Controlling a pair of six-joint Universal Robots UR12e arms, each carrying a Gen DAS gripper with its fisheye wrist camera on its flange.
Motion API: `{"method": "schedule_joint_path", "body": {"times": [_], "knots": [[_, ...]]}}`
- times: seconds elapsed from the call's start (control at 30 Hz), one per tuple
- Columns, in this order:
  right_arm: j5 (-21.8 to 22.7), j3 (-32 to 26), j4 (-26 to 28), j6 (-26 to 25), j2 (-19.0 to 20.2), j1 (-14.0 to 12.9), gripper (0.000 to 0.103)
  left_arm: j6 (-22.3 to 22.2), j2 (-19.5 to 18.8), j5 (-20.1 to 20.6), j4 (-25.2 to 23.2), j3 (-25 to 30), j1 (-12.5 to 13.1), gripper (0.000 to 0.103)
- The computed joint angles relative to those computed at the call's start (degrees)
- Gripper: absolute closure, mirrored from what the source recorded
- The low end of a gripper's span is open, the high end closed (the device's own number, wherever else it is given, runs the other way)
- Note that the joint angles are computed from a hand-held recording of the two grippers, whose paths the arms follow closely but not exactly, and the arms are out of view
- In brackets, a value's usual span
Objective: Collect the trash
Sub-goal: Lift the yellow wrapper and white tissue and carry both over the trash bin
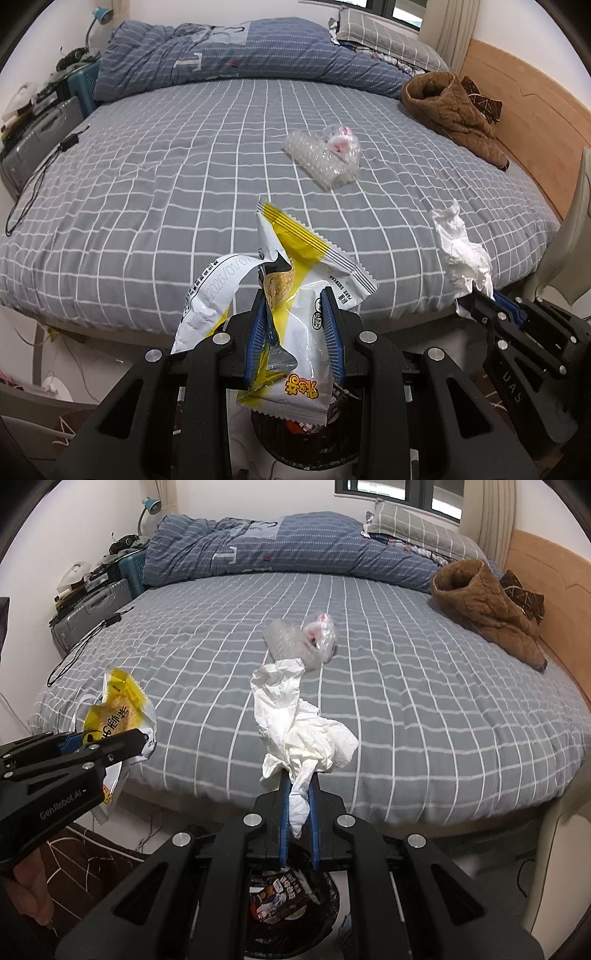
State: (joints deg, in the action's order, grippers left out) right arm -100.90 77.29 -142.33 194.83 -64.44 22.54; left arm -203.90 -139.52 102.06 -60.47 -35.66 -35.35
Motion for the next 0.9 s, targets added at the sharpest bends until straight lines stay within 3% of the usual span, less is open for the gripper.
{"method": "schedule_joint_path", "body": {"times": [0.4,0.9], "knots": [[0.08,4.25,0.76,2.10,-2.05,1.25,0.095,-0.51,3.56,-0.87,2.76,-7.53,-0.52,0.074],[0.78,7.43,2.03,3.77,-2.82,2.21,0.095,-3.43,5.93,-2.75,2.79,-14.37,-0.57,0.074]]}}
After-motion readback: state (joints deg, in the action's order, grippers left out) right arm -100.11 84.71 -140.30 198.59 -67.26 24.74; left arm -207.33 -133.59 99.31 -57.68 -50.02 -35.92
